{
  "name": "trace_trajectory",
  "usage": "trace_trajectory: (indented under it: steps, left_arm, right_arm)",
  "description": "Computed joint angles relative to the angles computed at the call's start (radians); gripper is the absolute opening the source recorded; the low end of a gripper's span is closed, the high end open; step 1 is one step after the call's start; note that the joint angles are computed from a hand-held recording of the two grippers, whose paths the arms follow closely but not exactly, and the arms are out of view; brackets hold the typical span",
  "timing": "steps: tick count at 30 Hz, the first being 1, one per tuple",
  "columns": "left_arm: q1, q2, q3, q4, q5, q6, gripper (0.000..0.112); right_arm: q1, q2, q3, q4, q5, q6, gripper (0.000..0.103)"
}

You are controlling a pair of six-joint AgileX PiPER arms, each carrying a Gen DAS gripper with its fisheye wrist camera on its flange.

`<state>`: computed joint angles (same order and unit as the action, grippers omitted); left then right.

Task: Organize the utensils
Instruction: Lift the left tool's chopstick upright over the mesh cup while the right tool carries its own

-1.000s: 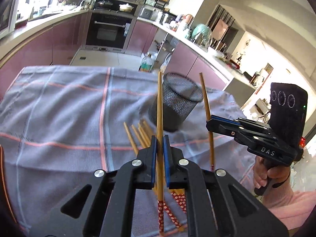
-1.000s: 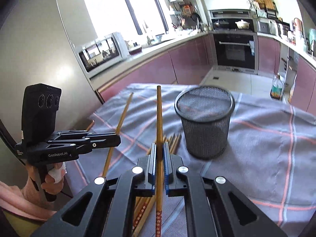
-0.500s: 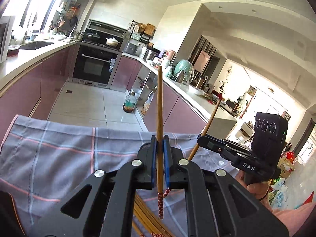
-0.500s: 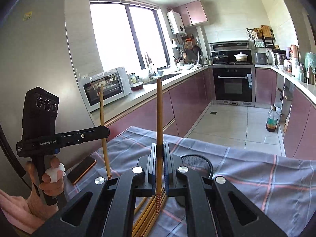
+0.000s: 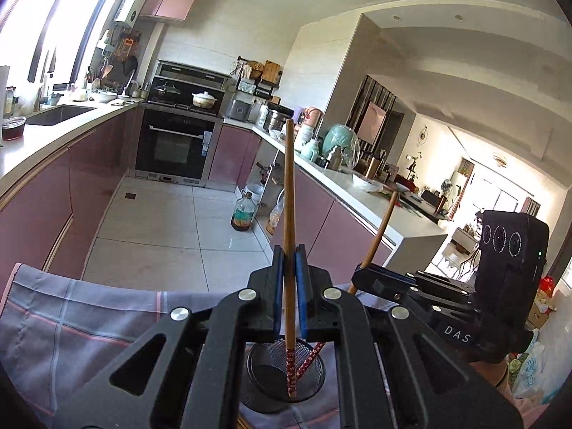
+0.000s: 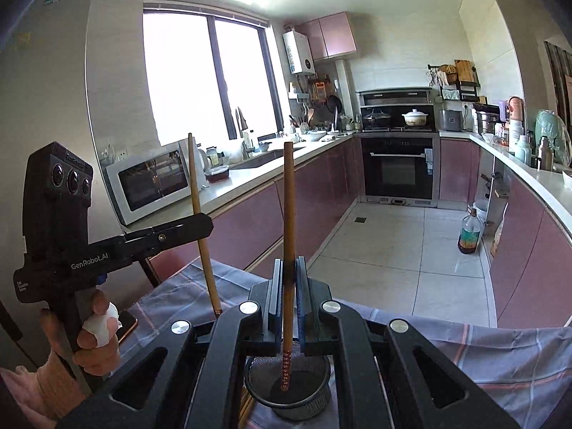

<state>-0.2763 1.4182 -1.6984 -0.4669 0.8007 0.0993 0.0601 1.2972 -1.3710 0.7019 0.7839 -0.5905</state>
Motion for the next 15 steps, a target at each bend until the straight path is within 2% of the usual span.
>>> trace_trajectory:
  steps: [3,6,9,15]
  left_arm:
    - [-0.064,0.055,-0.004,0.111,-0.006,-0.057,0.007]
    - [-0.089,0.102,-0.008,0.156,0.000,-0.085,0.007]
    - [-0.086,0.148,0.031,0.141,-0.038,-0.055,0.007]
    - [-0.090,0.207,0.031,0.129,-0.033,-0.003,0.007]
  right_arm:
    - [0.021,0.034,0.000,-0.047,0.010,0.029,0.005]
    - [0.031,0.069,-0.016,-0.085,0.038,0.056,0.005]
    - [0.058,0.095,-0.046,-0.143,0.064,0.115,0.005]
    - [0.080,0.141,-0.075,-0.204,0.096,0.174,0.005]
